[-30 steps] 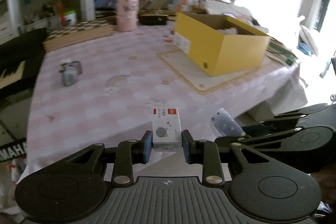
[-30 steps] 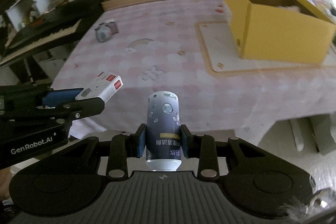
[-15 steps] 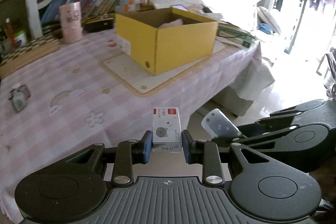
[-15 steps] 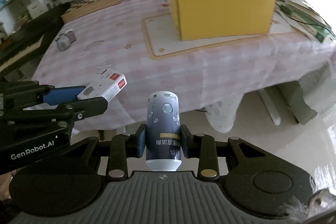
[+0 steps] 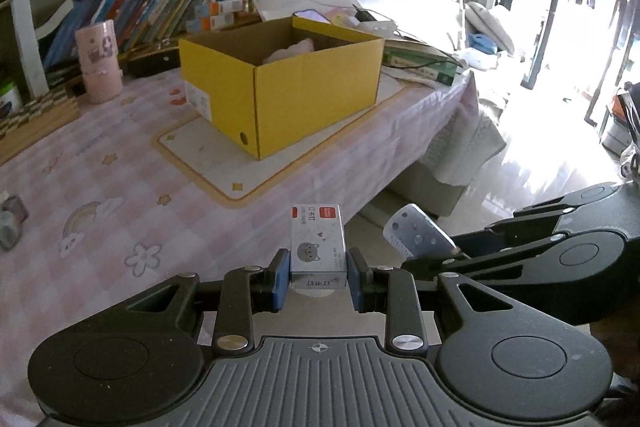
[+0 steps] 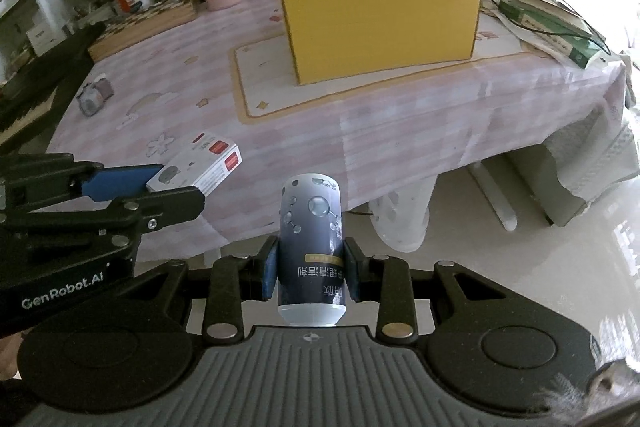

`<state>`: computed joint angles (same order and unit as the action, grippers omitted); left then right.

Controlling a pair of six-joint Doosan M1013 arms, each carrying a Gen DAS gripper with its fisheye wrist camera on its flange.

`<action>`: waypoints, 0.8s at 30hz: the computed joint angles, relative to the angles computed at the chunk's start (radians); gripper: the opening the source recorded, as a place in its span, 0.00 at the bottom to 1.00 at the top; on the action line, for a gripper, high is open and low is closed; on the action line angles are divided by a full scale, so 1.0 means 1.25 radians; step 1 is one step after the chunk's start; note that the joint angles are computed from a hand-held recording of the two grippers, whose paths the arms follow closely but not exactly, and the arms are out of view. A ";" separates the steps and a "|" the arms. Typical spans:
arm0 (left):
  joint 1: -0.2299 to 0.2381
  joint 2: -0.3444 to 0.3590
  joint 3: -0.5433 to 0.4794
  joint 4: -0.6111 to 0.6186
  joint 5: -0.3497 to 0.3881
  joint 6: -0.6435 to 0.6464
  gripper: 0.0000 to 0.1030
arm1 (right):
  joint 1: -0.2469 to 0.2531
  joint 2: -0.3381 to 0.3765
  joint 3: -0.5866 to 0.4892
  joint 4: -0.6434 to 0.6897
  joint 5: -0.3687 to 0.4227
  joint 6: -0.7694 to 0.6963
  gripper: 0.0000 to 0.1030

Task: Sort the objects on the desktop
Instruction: 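Carry the white box in the left tool while the right tool carries the cream tube toward the yellow box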

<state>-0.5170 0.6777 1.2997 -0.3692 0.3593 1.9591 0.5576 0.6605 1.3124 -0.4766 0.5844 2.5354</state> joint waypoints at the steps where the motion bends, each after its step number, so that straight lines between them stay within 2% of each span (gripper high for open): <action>1: -0.001 0.003 -0.005 0.007 0.002 -0.008 0.27 | -0.002 0.000 0.000 0.000 -0.001 -0.001 0.30; 16: -0.020 0.050 -0.094 0.105 0.038 -0.113 0.27 | -0.046 0.002 -0.008 0.066 -0.018 -0.094 0.30; 24: -0.035 0.078 -0.149 0.189 0.043 -0.200 0.27 | -0.079 0.003 -0.014 0.109 -0.039 -0.166 0.30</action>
